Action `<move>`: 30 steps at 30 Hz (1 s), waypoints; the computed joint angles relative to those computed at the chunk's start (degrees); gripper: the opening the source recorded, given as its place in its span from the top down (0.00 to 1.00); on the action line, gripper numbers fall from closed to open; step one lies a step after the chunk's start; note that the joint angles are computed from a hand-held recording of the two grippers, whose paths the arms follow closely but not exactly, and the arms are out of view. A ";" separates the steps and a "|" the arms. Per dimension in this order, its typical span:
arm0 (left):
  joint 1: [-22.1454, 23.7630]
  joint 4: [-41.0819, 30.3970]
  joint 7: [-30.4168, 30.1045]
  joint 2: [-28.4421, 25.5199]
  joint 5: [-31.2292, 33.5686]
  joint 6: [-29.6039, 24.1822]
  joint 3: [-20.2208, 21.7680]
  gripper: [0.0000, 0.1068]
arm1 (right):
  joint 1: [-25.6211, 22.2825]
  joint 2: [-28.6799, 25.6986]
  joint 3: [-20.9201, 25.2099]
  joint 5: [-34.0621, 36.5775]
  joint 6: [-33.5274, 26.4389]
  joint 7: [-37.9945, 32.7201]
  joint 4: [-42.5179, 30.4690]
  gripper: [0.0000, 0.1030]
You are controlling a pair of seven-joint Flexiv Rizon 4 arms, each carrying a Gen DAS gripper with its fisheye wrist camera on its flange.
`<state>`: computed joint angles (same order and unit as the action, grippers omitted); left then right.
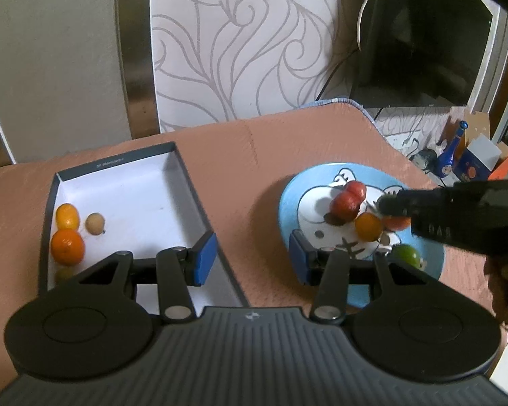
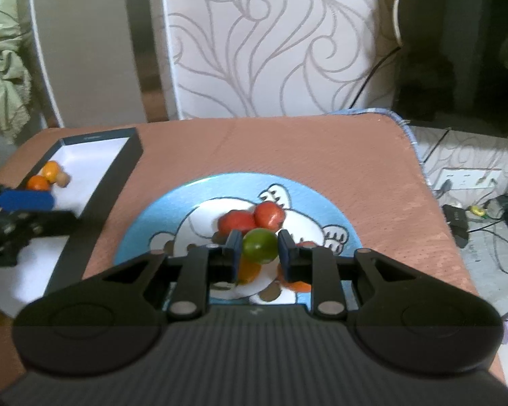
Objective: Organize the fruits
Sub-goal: 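Release both fruits onto the plate and move both tools back toward the box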
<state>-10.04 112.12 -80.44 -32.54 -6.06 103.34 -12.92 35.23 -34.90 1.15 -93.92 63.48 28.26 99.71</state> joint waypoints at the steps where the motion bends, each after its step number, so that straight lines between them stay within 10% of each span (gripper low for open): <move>1: 1.38 0.63 0.18 0.29 0.50 0.06 -1.13 0.50 | 0.44 -0.02 0.11 1.35 -1.25 -0.90 -0.04 0.74; 9: 9.65 4.38 1.69 2.84 3.09 -0.27 -6.72 0.50 | 4.12 1.26 -0.53 3.10 -7.73 2.04 -0.56 0.71; 19: 21.02 9.29 2.71 5.48 5.48 0.22 -13.01 0.50 | 6.96 -5.76 -0.60 -2.70 1.28 4.47 -12.99 0.71; 30: 31.33 12.83 1.19 7.39 7.96 1.13 -15.88 0.50 | 12.33 -20.78 -2.67 16.06 8.69 -16.94 -33.70 0.72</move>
